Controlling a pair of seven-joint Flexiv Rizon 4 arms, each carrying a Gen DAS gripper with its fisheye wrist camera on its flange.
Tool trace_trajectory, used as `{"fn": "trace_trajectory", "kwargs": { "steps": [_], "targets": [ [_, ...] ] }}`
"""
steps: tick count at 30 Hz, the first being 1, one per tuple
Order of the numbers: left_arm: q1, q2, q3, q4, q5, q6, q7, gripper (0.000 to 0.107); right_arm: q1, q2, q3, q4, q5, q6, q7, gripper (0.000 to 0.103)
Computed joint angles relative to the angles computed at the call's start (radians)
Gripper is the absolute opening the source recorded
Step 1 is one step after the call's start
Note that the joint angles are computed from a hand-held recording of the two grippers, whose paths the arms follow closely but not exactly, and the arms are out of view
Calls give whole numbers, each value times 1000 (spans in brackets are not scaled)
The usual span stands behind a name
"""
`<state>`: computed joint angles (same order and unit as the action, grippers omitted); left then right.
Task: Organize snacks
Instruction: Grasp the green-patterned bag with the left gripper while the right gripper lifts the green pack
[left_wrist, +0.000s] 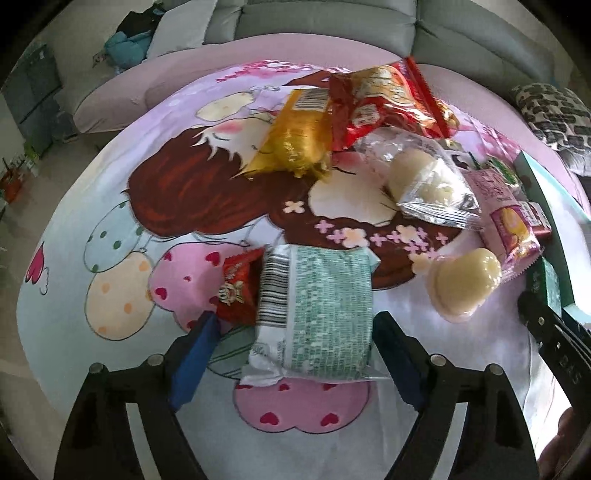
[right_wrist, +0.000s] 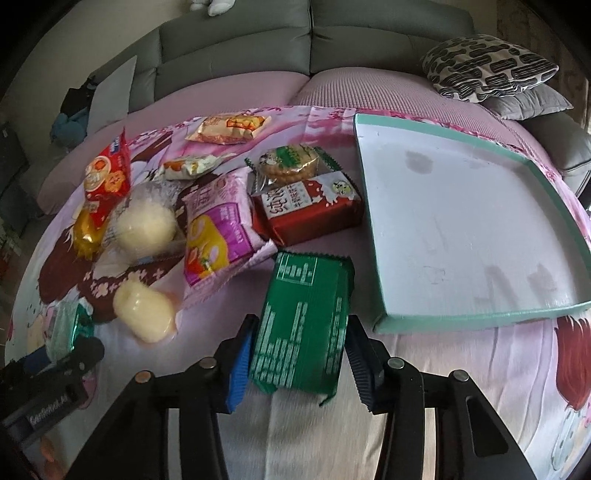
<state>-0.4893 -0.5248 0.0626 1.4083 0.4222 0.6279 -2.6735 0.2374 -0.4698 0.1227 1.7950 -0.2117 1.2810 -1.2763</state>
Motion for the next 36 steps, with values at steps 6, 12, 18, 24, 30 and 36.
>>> {"fn": "trace_trajectory", "kwargs": {
  "steps": [6,12,18,24,30,36],
  "targets": [
    [2,-18,-14,-14,-15,54,41,85,-43,-7,75,-13,51,9,-97,49],
    [5,-14,-5,9,-44,87,33,85,-20,2,75,-1,66,9,-163,49],
    [-8,3,23,29,-11,88,-11,57,-5,7,54,9,71,26,-155,44],
    [9,29,16,68,-3,137,-37,51,-13,11,62,8,82,36,-161,43],
    [-9,36,24,43,40,127,-66,51,-24,34,69,32,98,83,-163,42],
    [-29,49,29,3,112,117,-93,51,-49,50,86,31,126,123,-169,42]
  ]
}}
